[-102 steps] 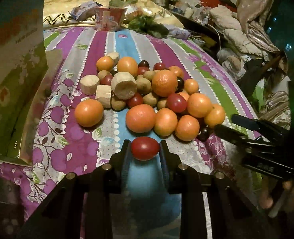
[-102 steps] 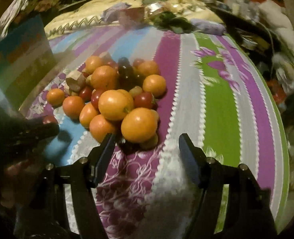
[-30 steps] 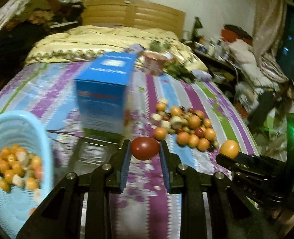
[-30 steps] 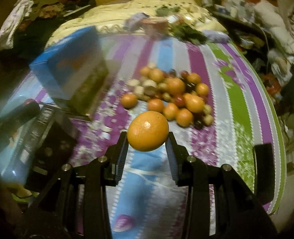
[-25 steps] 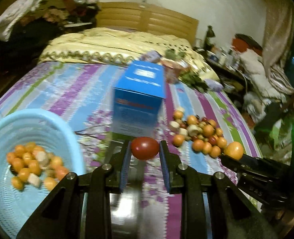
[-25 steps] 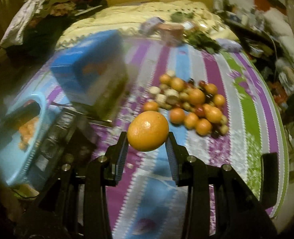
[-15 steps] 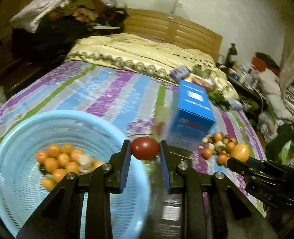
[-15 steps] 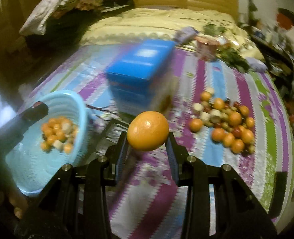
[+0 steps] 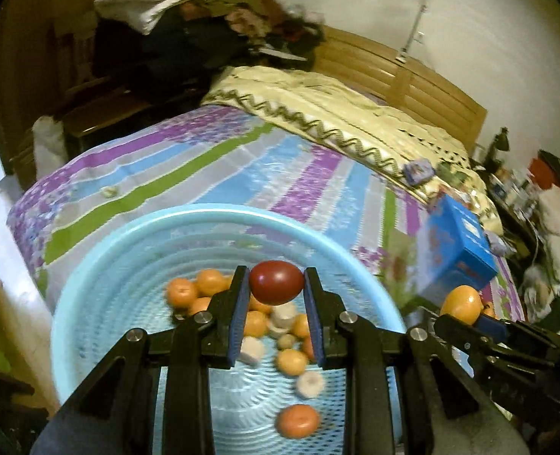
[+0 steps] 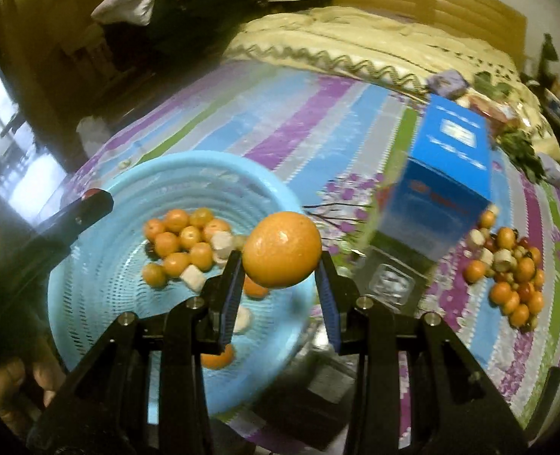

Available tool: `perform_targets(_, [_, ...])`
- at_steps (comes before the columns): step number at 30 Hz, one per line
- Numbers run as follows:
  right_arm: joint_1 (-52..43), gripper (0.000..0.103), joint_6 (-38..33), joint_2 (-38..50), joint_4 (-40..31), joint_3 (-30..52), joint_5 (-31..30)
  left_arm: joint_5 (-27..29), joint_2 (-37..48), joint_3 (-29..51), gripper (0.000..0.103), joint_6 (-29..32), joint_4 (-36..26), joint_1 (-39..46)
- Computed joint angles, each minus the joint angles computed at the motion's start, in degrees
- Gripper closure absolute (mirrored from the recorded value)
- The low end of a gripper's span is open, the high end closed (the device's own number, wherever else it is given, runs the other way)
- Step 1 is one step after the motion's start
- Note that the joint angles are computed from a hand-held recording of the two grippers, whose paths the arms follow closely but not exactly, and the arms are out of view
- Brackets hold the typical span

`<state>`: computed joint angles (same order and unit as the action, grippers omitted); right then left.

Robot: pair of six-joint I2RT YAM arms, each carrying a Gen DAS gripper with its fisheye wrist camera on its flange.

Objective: Organize fruits
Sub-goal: 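Lower both held fruits into the basket beside the other fruits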

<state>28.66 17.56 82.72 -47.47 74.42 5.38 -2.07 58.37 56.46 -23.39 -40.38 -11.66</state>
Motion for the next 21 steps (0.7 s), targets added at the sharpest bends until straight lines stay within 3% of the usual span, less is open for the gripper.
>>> perform_targets(8, [5.55, 0.064, 2.39, 6.68, -0.95, 5.24, 0.95, 7.33, -1.53, -3.3, 0.074, 5.26, -0.95, 11.72])
perform_targets(21, [7.98, 0.064, 4.4, 12.73, -1.81, 9.12, 1.69, 11.12, 3.0, -5.27, 0.074, 10.03, -0.67, 16.61])
